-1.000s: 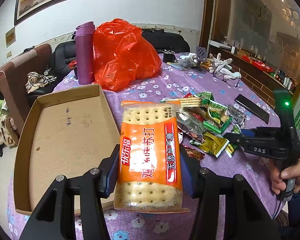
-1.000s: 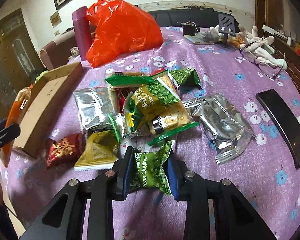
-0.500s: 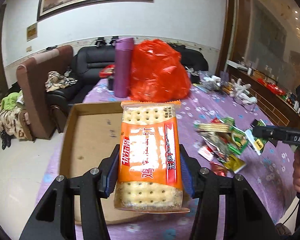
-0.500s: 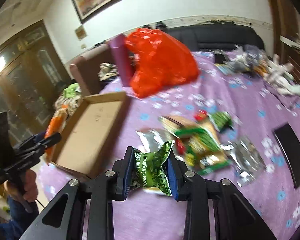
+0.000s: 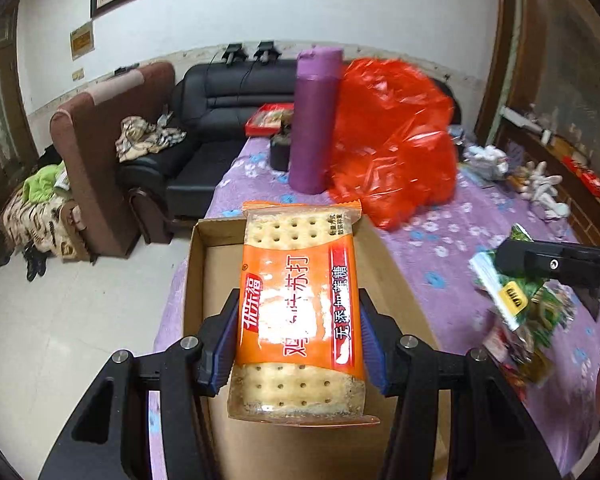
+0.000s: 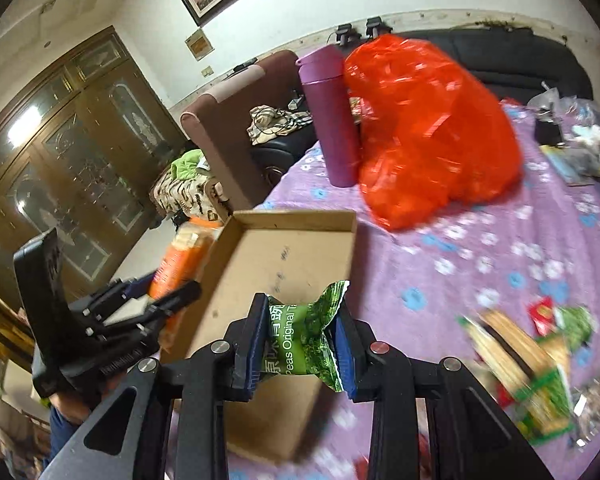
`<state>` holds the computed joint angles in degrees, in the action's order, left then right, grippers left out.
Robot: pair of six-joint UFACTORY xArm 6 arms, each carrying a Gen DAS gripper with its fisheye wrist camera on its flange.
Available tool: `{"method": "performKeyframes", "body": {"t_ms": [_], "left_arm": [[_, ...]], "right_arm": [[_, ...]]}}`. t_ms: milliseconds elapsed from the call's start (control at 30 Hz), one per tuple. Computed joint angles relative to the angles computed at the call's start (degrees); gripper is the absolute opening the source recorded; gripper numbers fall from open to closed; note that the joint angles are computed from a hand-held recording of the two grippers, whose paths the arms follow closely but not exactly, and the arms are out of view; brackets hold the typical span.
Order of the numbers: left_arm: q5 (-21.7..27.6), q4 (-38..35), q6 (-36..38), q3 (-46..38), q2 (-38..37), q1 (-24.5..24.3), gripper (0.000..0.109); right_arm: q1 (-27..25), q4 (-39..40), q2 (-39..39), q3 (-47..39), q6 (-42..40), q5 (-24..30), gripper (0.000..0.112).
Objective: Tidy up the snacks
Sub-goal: 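Carry the cracker pack to the cardboard box while the right gripper grasps a green pea bag, then release the cracker pack and green pea bag into the box with both grippers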
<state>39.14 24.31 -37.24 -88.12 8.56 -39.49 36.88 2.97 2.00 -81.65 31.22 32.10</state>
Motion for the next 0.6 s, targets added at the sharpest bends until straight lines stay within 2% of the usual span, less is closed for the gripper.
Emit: {"method": "performKeyframes", "body": {"t_ms": [100,233,600], "left_arm": [[2.3,-2.2,1.2,-4.1,4.3,1.0,0.053],[2.7,-6.8,2.8,-6.6,7.8,2.3,0.053],[5.0,-11.6,4.8,-9.3,11.6,3.5,0.053]], "right_arm": [[-0.4,2.1,7.0,-7.0,-0.4,1.6,0.034],[-0.8,1.3,15.7,-16.1,1.2,4.2,0.034],[-1.2,2.7,29.8,-31.6,0.4,10.9,0.034]]}}
